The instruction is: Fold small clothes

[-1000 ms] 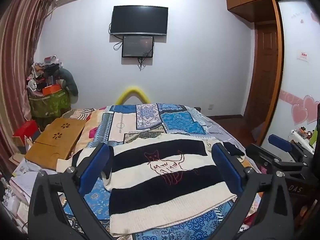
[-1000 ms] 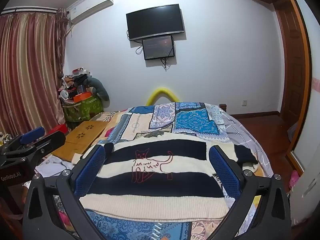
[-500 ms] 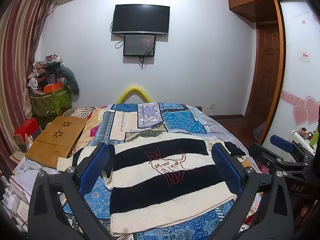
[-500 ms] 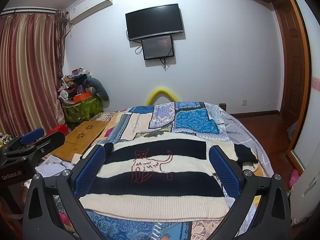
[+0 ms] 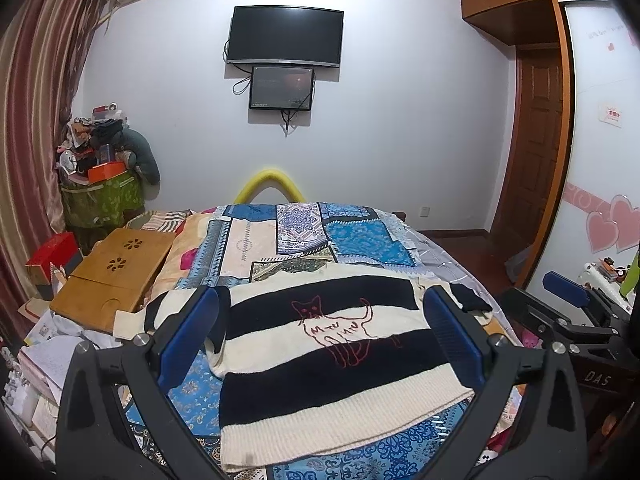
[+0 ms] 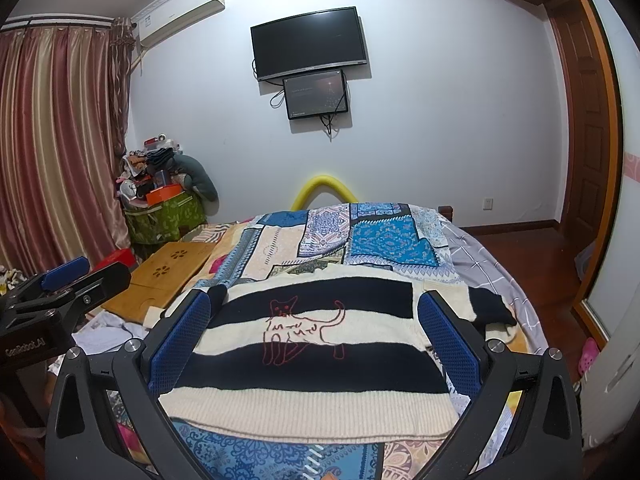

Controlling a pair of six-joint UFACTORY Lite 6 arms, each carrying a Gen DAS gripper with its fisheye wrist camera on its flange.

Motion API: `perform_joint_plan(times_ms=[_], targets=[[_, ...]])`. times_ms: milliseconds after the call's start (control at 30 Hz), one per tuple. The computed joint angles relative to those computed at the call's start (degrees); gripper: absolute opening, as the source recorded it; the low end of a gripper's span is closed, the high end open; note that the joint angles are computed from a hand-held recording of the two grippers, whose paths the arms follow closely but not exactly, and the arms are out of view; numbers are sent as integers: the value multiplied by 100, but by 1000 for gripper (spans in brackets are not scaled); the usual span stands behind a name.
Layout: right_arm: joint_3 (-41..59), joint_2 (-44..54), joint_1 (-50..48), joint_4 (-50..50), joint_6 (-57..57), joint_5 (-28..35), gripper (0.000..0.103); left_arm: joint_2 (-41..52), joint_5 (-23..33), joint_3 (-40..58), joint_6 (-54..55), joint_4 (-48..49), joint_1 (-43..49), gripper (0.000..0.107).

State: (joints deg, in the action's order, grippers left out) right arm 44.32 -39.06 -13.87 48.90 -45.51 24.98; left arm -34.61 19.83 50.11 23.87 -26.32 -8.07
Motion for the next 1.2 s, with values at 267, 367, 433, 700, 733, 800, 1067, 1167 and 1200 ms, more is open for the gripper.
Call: perform_joint_plan(times_ms=[267,367,433,700,733,800,1067,1167,1200], targets=[[-2,2,-1,1,-2,-1,103,2,-23,-56,231,-205,78,103],[4,5,-41,54,-61,34,103,14,-12,-53,296,-258,100,103],[0,-6,-89,102,-117,76,103,1,-26,-67,311,-275,98,103],[1,4,-118,154,-174,97,103,-16,-49,-101,318,-265,85,103],[2,7,-114,151,-166,94,103,-29,-56,-116,318,-264,80,103],[10,11,-117,148,-164,100,103,-27,-59,-115,320,-265,75,103],[-11,-6,-89,96,-102,81,103,-37,-36,-124,497,-422,126,103],[-6,0,-99,116,-124,88,103,-30,-24,-116,537,-452,137,103],[-3,0,-104,116,-125,90,103,-31,-25,-117,536,-452,135,103]])
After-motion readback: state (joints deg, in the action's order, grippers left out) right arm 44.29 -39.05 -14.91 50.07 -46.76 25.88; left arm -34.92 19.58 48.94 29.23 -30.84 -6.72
